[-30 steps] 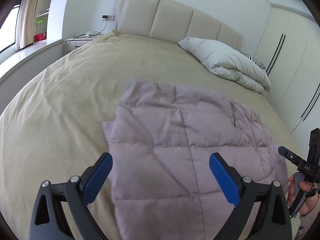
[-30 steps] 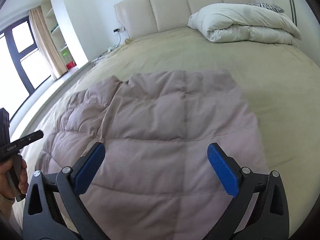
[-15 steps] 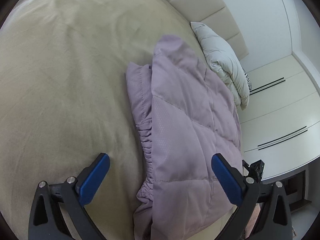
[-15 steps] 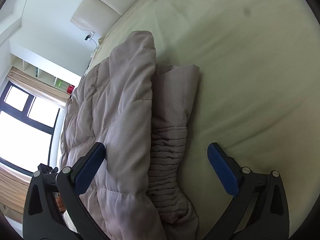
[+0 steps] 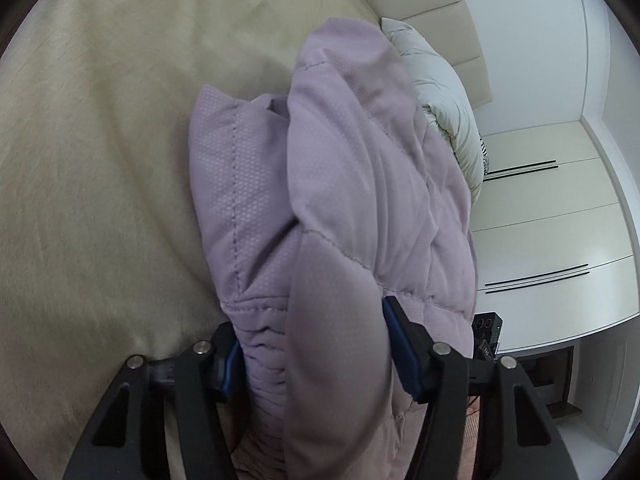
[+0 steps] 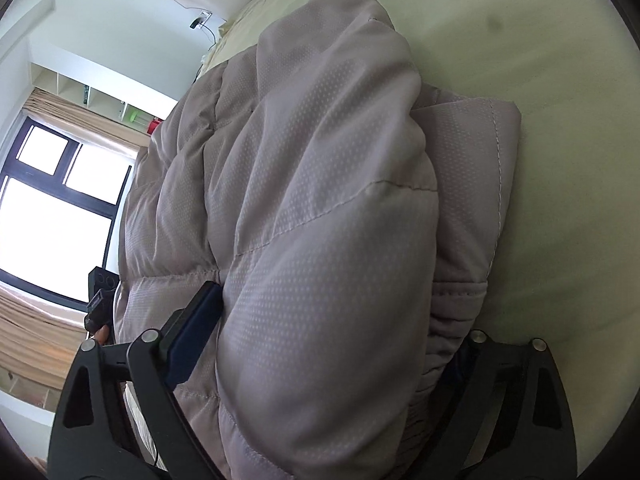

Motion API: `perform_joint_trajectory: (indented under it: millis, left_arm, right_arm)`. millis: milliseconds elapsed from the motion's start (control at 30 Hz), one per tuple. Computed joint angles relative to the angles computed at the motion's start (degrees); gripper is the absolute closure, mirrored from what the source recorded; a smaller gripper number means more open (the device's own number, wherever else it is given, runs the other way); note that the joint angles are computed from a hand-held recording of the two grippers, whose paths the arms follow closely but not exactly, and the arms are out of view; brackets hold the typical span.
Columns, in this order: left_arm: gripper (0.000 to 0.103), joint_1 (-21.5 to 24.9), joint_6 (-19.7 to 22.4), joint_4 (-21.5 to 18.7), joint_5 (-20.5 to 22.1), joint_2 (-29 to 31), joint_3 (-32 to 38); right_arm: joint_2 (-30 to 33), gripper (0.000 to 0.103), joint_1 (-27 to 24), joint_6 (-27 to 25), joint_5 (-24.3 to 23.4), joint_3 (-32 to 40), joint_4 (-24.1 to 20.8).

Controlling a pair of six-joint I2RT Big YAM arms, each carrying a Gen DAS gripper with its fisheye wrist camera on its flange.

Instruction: Fold large clothes

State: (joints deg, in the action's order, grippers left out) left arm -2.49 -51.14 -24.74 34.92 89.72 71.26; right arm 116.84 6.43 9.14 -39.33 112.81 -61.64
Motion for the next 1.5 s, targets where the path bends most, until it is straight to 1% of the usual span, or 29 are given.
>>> perform_joint_trajectory:
  millis: [33,67,100,133,167,200,267,367,467,567,667,733,767,833,900,933,1000,1033,1100,1167,1200,1267,1300,1333,1367,1400,1433,1467,1500]
  left_arm:
    - [0.047,-0.11,0.05,0.2,0.16,-0.08,-0.12]
    - [0.052,-0.17,0.25,0.41,0.2,-0.35,-0.49]
    - [0.055,-0.27,0.18,0.82,0.19,-0.78,-0.93]
    - [0.059,-0.42,-0.17,1.25,0.05,-1.4,-1.48]
    - [0.062,-0.51,-0.24,1.32,-0.27,-2.12,-1.9]
    - [0.063,-0.65,0.05,1.02,-0.68,-3.34,-2.6]
    - [0.065,-1.29,0.38,0.48,-1.26,-6.04,-4.21]
    - [0.066,-2.03,-0.4,1.29,-0.54,-12.12,-8.85]
    - [0.067,-2.35,-0.73,0.72,0.27,-19.87,-14.66]
    - [0.067,-3.7,-0.63,-2.28,-0.73,-28.37,-19.83]
    - [0.066,-5.81,-1.04,-4.91,-1.97,-36.43,-24.93]
    - [0.064,-6.98,0.16,-7.46,-2.97,-38.64,-27.04]
    - [0.062,-6.81,-1.31,-6.6,-2.29,-39.38,-29.02]
    - [0.057,-5.47,-4.42,-0.62,0.08,-39.43,-33.08]
    - [0.054,-4.36,-9.99,7.46,1.96,-38.41,-36.31]
    - [0.053,-4.69,-10.86,8.33,1.13,-38.19,-36.48]
    - [0.05,-6.18,-9.39,4.64,-2.17,-38.73,-35.02]
    - [0.048,-6.5,-8.93,2.39,-3.4,-39.54,-34.48]
    - [0.048,-7.13,-8.43,-2.06,-6.39,-40.96,-32.86]
    - [0.048,-7.7,-7.87,-6.86,-10.44,-43.83,-31.56]
    - [0.047,-8.09,-7.34,-9.45,-13.26,-45.71,-30.92]
    - [0.043,-9.77,-5.39,-15.77,-20.57,-48.6,-28.53]
    - [0.043,-11.42,-3.96,-19.78,-25.45,-49.25,-26.64]
    - [0.043,-13.57,-2.23,-23.66,-31.04,-48.41,-23.72]
    - [0.043,-15.86,-0.24,-26.35,-35.68,-47.57,-21.32]
    - [0.043,-17.91,1.53,-28.34,-39.23,-46.51,-19.11]
    - [0.043,-20.49,2.8,-29.84,-42.9,-44.74,-16.54]
    - [0.041,-22.97,4.51,-30.16,-45.79,-42.15,-13.71]
    - [0.039,-24.9,6.78,-29.7,-47.94,-40.26,-11.64]
  right_arm:
    - [-0.41,0.017,0.14,-0.29,0.48,-0.33,-0.08]
    - [-0.84,0.023,0.32,-0.53,0.8,-0.72,-0.03]
    - [-1.44,0.03,0.47,-0.54,1.0,-1.32,0.27]
    - [-2.42,0.034,0.7,-0.4,1.63,-2.36,1.13]
    - [-3.46,0.042,1.03,-0.11,2.38,-3.42,2.2]
    - [-5.12,0.05,1.23,-0.04,2.97,-5.15,3.44]
    - [-7.74,0.056,1.71,-0.23,4.14,-7.27,4.53]
    - [-13.92,0.059,2.15,-1.37,4.96,-13.57,6.65]
    - [-21.52,0.06,1.96,-2.23,2.78,-21.83,8.51]
    - [-30.12,0.06,1.74,-1.59,-0.24,-31.48,9.93]
    - [-38.39,0.06,1.12,-0.45,-2.85,-41.07,9.82]
    - [-42.12,0.06,0.38,-0.72,-4.07,-46.36,10.19]
    - [-43.08,0.06,-0.21,-0.46,-5.05,-48.43,10.72]
    - [-42.89,0.054,-1.42,0.46,-7.97,-51.38,12.81]
    - [-42.39,0.042,-1.4,1.56,-7.24,-52.66,15.3]
    - [-41.58,0.04,-1.73,1.41,-6.71,-51.92,14.4]
    - [-41.77,0.039,-0.36,1.39,-3.49,-50.26,12.48]
    - [-43.01,0.038,-0.07,1.12,-1.96,-50.27,11.12]
    - [-44.55,0.037,1.33,2.42,1.18,-49.59,9.4]
    - [-45.35,0.037,2.85,5.29,5.3,-48.23,8.85]
    - [-46.38,0.037,2.22,5.43,6.68,-48.22,8.2]
    - [-49.5,0.037,1.73,6.06,11.04,-48.66,8.19]
    - [-51.45,0.037,1.68,6.09,14.41,-49.14,8.46]
    - [-52.96,0.037,2.39,6.49,18.42,-48.95,8.6]
    - [-54.06,0.037,3.18,6.86,21.57,-48.51,8.94]
    - [-54.88,0.037,4.14,7.32,22.86,-47.87,9.58]
    - [-55.29,0.037,5.38,7.61,22.6,-47.01,10.41]
    - [-55.25,0.037,7.68,7.9,22.57,-45.81,11.19]
    - [-55.47,0.037,9.24,6.8,22.32,-45.5,11.89]
